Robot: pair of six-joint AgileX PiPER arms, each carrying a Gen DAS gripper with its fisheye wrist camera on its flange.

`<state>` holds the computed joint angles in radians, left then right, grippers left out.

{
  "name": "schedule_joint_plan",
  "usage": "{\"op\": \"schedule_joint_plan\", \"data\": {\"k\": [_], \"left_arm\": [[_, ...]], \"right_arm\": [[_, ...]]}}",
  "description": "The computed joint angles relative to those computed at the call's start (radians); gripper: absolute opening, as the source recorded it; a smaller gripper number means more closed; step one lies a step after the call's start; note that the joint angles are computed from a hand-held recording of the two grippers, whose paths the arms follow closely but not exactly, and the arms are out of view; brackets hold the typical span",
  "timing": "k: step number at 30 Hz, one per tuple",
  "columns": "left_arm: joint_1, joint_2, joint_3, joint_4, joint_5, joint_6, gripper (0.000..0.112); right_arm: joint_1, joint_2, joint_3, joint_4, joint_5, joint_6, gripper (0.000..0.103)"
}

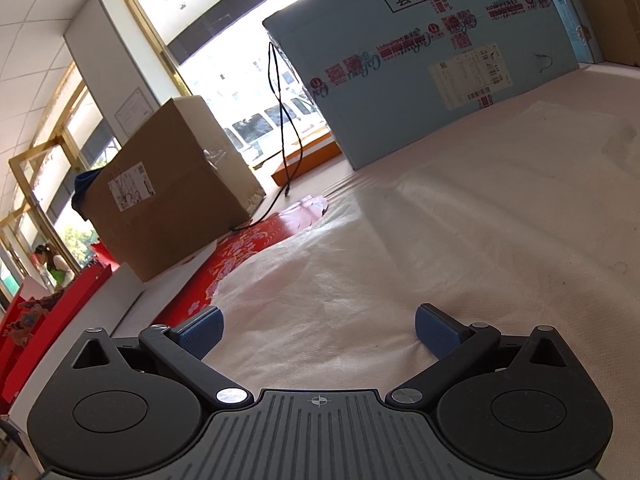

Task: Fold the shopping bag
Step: 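Release the bag with both grippers, laying it flat on the table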

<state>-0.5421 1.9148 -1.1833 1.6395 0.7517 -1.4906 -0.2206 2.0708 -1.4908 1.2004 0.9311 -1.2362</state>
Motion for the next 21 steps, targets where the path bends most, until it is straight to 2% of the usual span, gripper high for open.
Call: {"op": "schedule_joint_plan", "data": {"k": [1, 2, 4, 10, 14, 16, 18, 19, 20, 21], "left_arm": [[0.0, 0.0, 0.0, 0.001, 0.001, 0.001, 0.103], [-0.001, 0.0, 0.0, 0.002, 0.002, 0.001, 0.103], [0.0, -0.003, 0.002, 0.001, 0.001, 0.0, 0.103], [0.0, -0.002, 0.003, 0.005, 0.003, -0.001, 0.103], [-0.001, -0.003, 0.004, 0.006, 0.005, -0.002, 0.103], [-0.001, -0.003, 0.005, 0.008, 0.006, -0.002, 0.103], [-0.001, -0.004, 0.007, 0.009, 0.007, -0.003, 0.103], [-0.001, -0.004, 0.007, 0.008, 0.006, -0.002, 0.103], [-0.001, -0.004, 0.006, 0.008, 0.006, -0.002, 0.103], [0.0, -0.003, 0.003, 0.006, 0.005, 0.001, 0.103]], "right_arm": [[0.013, -0.039, 0.05, 0.003, -0.06, -0.044, 0.058], [0.027, -0.072, 0.091, 0.009, -0.119, -0.077, 0.066], [0.046, -0.12, 0.159, 0.021, -0.212, -0.137, 0.069], [0.088, -0.168, 0.236, 0.009, -0.321, -0.195, 0.071], [0.107, -0.189, 0.302, 0.105, -0.365, -0.356, 0.073], [0.119, -0.203, 0.333, 0.154, -0.398, -0.433, 0.063], [0.127, -0.212, 0.354, 0.213, -0.427, -0.504, 0.039], [0.133, -0.216, 0.366, 0.254, -0.441, -0.555, 0.031], [0.129, -0.216, 0.366, 0.26, -0.431, -0.568, 0.013], [0.125, -0.216, 0.365, 0.262, -0.42, -0.575, 0.01]]}}
